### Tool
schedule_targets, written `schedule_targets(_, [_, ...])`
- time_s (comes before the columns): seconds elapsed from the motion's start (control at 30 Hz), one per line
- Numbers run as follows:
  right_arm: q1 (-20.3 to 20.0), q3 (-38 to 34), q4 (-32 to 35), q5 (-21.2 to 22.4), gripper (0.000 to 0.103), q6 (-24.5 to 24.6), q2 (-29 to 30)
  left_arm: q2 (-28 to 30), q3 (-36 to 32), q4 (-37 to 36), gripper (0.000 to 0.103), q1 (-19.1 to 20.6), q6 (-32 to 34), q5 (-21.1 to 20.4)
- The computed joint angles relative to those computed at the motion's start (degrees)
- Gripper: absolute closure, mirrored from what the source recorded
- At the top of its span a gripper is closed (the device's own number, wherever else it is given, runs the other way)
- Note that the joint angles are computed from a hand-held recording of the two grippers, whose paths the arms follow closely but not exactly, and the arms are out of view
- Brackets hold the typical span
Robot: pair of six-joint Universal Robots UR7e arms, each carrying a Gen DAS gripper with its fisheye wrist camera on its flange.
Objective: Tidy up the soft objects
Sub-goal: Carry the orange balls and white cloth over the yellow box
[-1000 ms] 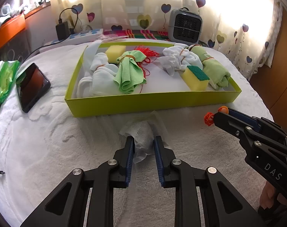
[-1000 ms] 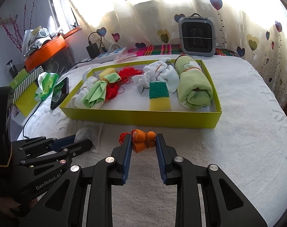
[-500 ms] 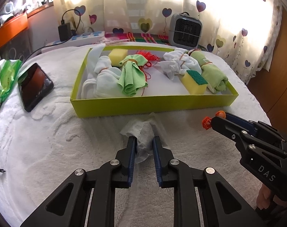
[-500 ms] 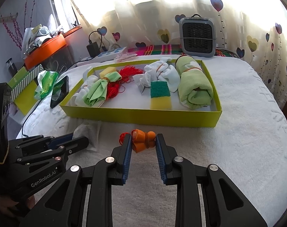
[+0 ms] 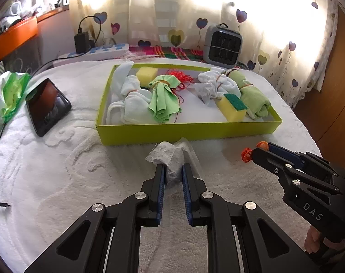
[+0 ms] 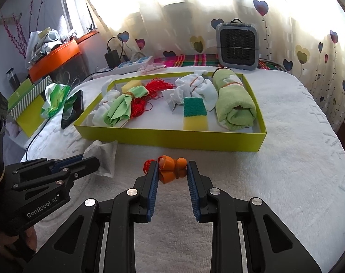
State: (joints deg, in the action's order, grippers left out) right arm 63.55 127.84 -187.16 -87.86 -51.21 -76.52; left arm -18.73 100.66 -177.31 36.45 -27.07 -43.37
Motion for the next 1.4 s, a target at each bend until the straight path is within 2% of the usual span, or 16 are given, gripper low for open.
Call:
schedule_targets(0.6, [1.98,-0.25,-0.58,0.22,0.076,0.14,-1.15,-1.67,0.13,-2.76,0.089,-0.43,4.19,-0.45])
schedule_targets(0.93, [3.53,-3.8,1.02,0.43,0.076,1.31,-0.75,-1.34,-3.7,-2.73,0.089,0.75,8.49,-0.52])
schedule_targets(1.4, [5.96,-11.43,2.6,-1.88,0.076,2.88,4.27,1.13,-10.32,-0.73,0.089,3.03,11.48,-1.4])
